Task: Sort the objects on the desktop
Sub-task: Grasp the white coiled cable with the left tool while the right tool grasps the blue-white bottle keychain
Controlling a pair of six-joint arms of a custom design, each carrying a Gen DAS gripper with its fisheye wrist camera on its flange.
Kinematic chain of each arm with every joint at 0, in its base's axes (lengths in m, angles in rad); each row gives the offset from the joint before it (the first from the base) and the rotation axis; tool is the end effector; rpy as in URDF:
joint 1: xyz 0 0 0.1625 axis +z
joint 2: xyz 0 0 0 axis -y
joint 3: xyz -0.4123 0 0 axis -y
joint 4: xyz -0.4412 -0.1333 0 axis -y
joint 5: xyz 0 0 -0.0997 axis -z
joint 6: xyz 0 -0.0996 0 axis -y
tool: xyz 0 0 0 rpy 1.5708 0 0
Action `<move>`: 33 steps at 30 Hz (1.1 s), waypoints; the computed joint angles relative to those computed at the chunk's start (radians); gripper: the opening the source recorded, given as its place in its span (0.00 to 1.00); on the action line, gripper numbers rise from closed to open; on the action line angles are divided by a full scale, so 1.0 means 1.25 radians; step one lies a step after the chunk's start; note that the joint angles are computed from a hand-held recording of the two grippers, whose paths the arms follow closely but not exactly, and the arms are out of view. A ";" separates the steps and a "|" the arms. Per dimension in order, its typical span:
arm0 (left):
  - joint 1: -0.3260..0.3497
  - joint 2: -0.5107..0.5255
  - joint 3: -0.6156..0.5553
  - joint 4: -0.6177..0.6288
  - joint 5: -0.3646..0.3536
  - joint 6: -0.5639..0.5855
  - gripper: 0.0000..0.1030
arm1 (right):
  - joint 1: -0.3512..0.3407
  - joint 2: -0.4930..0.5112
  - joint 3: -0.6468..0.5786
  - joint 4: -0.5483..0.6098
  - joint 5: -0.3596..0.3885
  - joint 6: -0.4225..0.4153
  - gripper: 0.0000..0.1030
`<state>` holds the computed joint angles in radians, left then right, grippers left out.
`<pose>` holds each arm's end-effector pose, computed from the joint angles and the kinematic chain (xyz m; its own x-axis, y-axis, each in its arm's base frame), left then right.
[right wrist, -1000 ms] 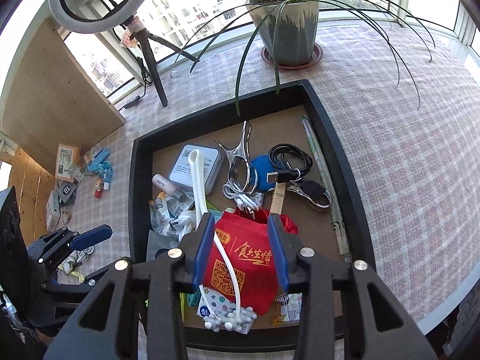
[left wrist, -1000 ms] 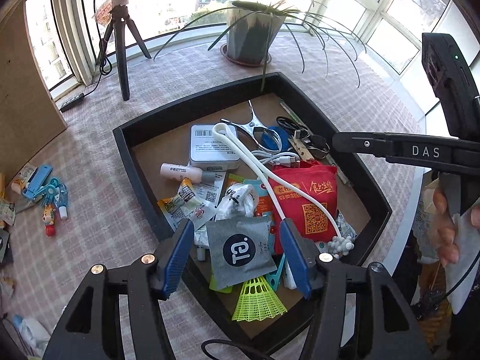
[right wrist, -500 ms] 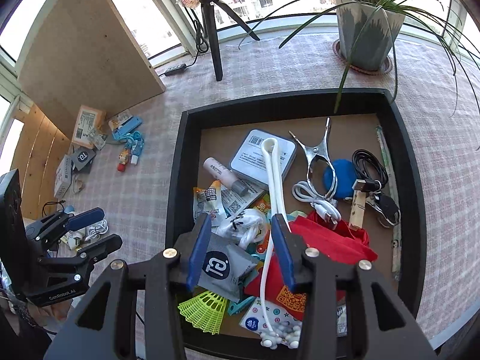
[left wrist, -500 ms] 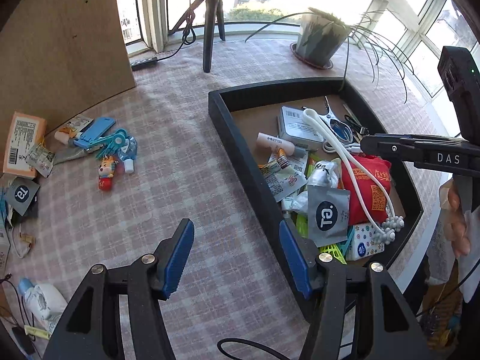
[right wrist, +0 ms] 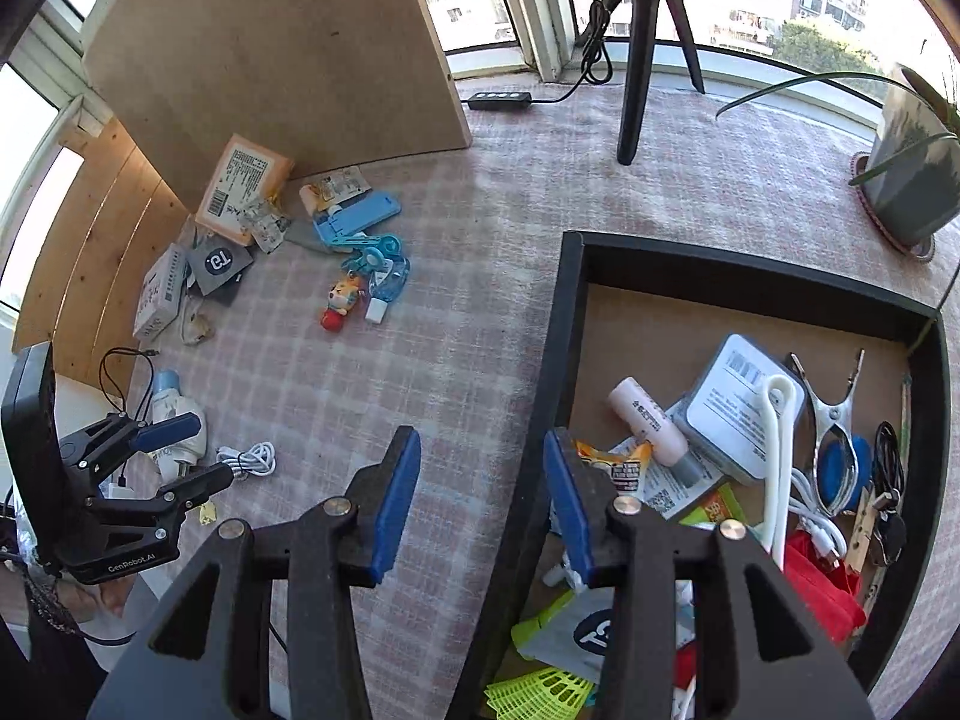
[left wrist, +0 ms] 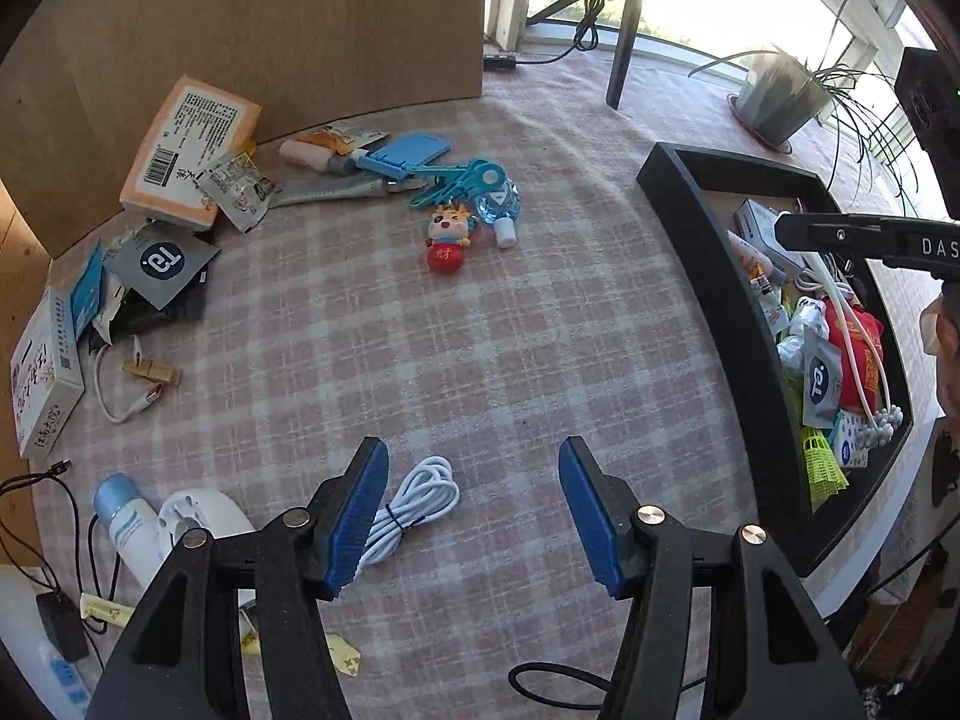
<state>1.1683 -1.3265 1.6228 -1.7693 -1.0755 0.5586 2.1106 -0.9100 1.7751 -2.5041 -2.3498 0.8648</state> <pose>-0.0737 -0.6342 0.3368 -0.4644 0.8138 -0.3494 0.7500 0.5712 0.3335 0.3851 -0.5194 0.0883 -0.8022 0.4406 0.4029 0.1506 0.8023 -0.5776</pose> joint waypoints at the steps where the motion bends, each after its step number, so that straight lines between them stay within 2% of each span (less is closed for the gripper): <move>1: 0.006 0.004 -0.005 0.002 0.015 0.010 0.55 | -0.006 0.017 -0.021 -0.002 0.013 -0.021 0.41; 6: 0.035 0.023 -0.024 0.018 0.067 0.050 0.53 | -0.044 0.092 -0.123 0.014 0.063 -0.095 0.41; 11: 0.046 0.025 0.010 -0.021 0.129 0.111 0.52 | -0.082 0.157 -0.213 0.046 0.101 -0.120 0.41; 14: 0.050 0.026 0.024 -0.049 0.141 0.137 0.52 | -0.099 0.185 -0.251 0.062 0.105 -0.116 0.41; 18: 0.059 0.036 0.019 -0.067 0.128 0.131 0.52 | -0.120 0.213 -0.292 0.080 0.104 -0.110 0.41; 20: 0.065 0.043 0.011 -0.072 0.117 0.114 0.48 | -0.130 0.225 -0.309 0.094 0.100 -0.103 0.40; 23: 0.069 0.050 0.009 -0.095 0.117 0.102 0.30 | -0.143 0.241 -0.336 0.117 0.097 -0.098 0.37; 24: 0.070 0.054 0.010 -0.106 0.125 0.094 0.22 | -0.145 0.247 -0.346 0.129 0.089 -0.093 0.34; 29: 0.081 0.073 -0.011 -0.118 0.114 0.048 0.20 | -0.152 0.274 -0.392 0.172 0.076 -0.093 0.32; 33: 0.087 0.078 -0.019 -0.133 0.104 0.028 0.20 | -0.146 0.303 -0.443 0.231 0.042 -0.100 0.32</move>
<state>1.2775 -1.2294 1.5991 -1.9350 -0.9452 0.5937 1.9288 -0.5313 1.2209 -2.2148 -2.2977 0.7397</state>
